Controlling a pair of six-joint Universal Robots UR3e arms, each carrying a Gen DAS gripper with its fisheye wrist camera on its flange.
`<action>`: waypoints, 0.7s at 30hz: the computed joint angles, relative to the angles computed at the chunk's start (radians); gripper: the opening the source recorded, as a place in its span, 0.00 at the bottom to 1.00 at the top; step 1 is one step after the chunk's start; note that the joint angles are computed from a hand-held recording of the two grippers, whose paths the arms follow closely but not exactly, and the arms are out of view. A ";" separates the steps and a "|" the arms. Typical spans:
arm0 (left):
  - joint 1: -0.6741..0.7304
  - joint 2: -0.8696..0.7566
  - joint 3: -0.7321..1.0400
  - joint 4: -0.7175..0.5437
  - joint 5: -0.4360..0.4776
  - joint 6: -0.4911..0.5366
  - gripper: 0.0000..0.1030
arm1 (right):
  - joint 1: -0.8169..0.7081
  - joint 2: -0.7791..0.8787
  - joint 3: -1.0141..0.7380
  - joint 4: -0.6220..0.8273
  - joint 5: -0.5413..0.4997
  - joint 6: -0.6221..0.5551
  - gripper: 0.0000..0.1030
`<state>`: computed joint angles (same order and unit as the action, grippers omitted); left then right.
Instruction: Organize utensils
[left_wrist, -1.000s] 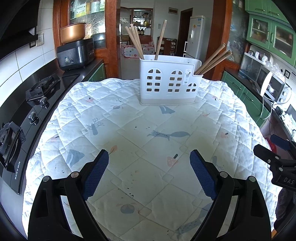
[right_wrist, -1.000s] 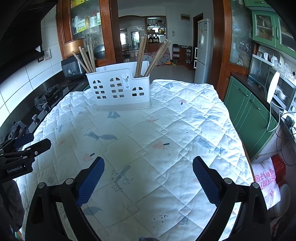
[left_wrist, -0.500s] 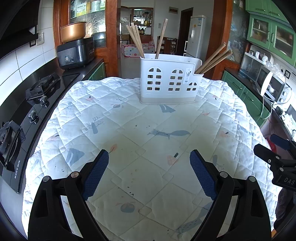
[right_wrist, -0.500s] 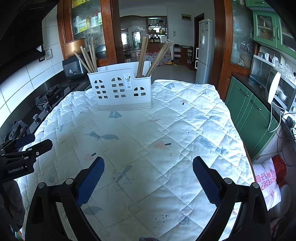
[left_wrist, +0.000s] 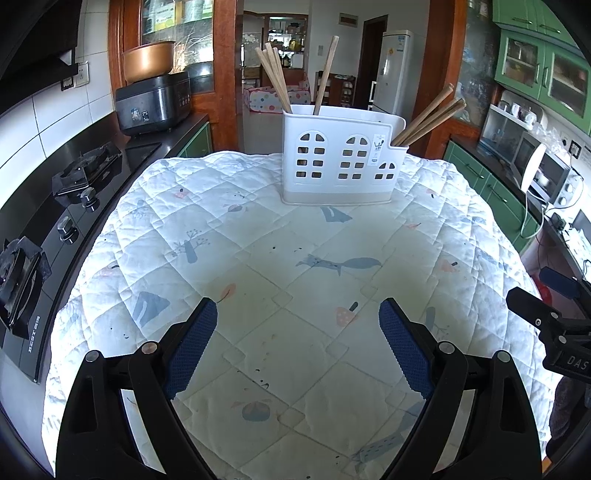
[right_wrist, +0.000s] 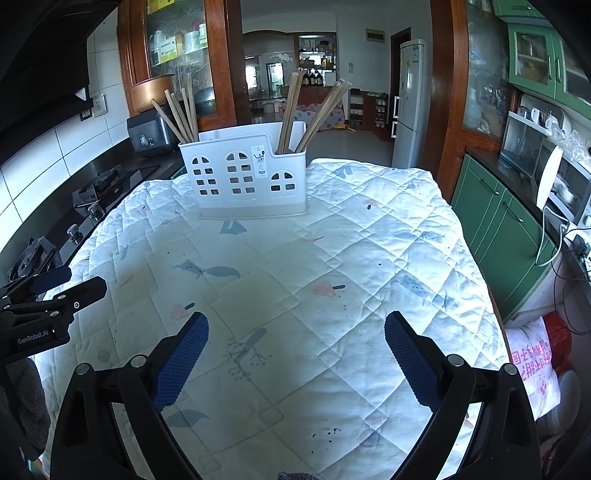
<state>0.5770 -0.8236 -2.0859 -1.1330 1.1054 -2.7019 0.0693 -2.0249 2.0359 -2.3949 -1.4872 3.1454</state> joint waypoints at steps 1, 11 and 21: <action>0.000 0.001 -0.001 -0.001 -0.001 0.000 0.86 | 0.004 0.002 0.000 -0.001 -0.003 0.002 0.90; 0.002 0.004 -0.010 0.004 0.009 -0.001 0.86 | 0.007 0.005 -0.001 -0.004 -0.005 0.003 0.90; -0.038 -0.013 0.001 0.025 0.050 -0.037 0.86 | 0.009 0.010 0.026 -0.040 0.006 -0.009 0.90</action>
